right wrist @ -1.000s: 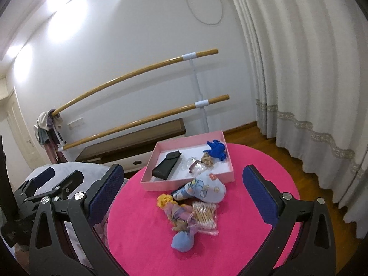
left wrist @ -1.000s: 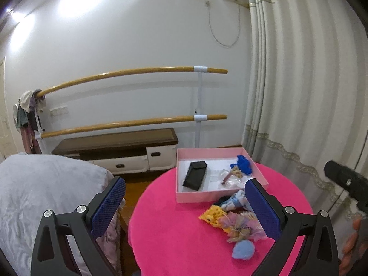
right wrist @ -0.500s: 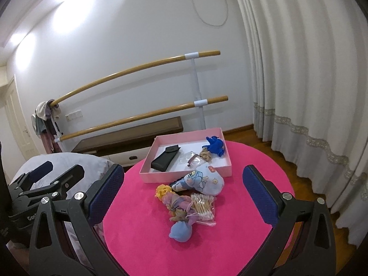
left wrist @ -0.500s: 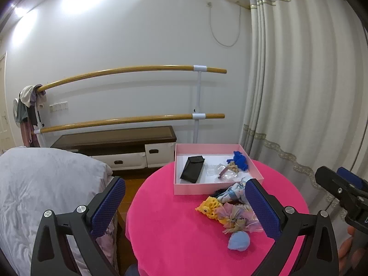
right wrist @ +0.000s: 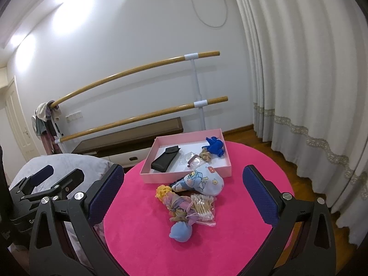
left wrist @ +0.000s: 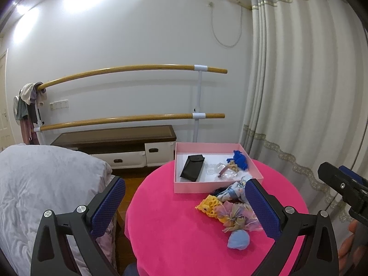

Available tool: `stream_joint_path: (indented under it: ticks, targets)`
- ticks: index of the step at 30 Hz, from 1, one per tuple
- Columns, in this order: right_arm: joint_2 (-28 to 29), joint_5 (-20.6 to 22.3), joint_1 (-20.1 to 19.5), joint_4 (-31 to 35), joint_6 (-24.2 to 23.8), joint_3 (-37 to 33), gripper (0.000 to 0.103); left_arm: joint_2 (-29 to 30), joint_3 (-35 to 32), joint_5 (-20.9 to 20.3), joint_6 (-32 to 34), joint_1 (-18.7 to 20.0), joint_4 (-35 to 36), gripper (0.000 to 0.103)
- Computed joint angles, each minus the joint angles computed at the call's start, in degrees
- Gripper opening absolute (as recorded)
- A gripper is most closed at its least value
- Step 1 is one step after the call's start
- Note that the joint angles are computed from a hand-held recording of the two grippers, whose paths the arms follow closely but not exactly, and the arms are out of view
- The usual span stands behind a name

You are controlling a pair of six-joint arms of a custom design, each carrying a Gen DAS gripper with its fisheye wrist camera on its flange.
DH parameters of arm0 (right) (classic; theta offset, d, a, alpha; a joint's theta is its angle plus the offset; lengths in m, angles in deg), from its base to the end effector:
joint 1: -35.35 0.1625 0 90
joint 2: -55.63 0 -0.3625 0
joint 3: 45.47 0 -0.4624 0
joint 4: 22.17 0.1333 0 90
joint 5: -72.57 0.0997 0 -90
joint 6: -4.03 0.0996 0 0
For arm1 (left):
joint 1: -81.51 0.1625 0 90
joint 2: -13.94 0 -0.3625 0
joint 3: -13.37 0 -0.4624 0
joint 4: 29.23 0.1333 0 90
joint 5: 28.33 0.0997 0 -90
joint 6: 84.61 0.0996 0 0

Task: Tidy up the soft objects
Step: 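Grasp the light-blue sock ball with the right tool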

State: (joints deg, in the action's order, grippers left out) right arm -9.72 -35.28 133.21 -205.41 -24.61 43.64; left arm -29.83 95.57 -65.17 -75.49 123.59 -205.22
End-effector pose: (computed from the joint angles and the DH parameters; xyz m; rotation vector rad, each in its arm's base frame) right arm 0.1973 -0.6775 0.3658 0.4692 -2.2008 1.4625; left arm -0.4030 -0.6509 0.1591 0.6270 2.1739 -1.2855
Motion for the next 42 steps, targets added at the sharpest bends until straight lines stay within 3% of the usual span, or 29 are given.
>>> stream_joint_path:
  ticks: [11, 27, 32, 37, 41, 42]
  targets:
    - [2.27, -2.53, -2.39, 5.12, 2.03, -2.17, 0.103, 1.45, -2.09, 0.65, -4.14, 2.16, 5.62, 0.103]
    - [9.25, -4.89, -5.38, 17.14, 4.27, -6.16, 0.103, 8.22, -11.19, -0.07, -10.82, 6.92, 19.01, 0.103]
    - [11.56, -5.68, -5.84, 18.76, 4.81, -7.7, 0.102, 8.33, -10.38, -0.21, -12.16, 8.05, 20.23, 0.103]
    - [14.3, -5.85, -6.74, 22.47, 5.84, -10.67, 0.084, 8.66, -10.4, -0.2, -13.09, 8.77, 21.92, 0.103]
    - [15.88, -5.15, -7.56, 24.82, 4.84, -12.11, 0.056, 9.19, -10.94, -0.54, -14.02, 9.04, 23.19, 0.103]
    - [15.7, -4.75, -7.68, 23.46, 3.39, -11.51, 0.044, 9.59, -11.43, -0.54, -14.0, 9.07, 23.52, 0.103]
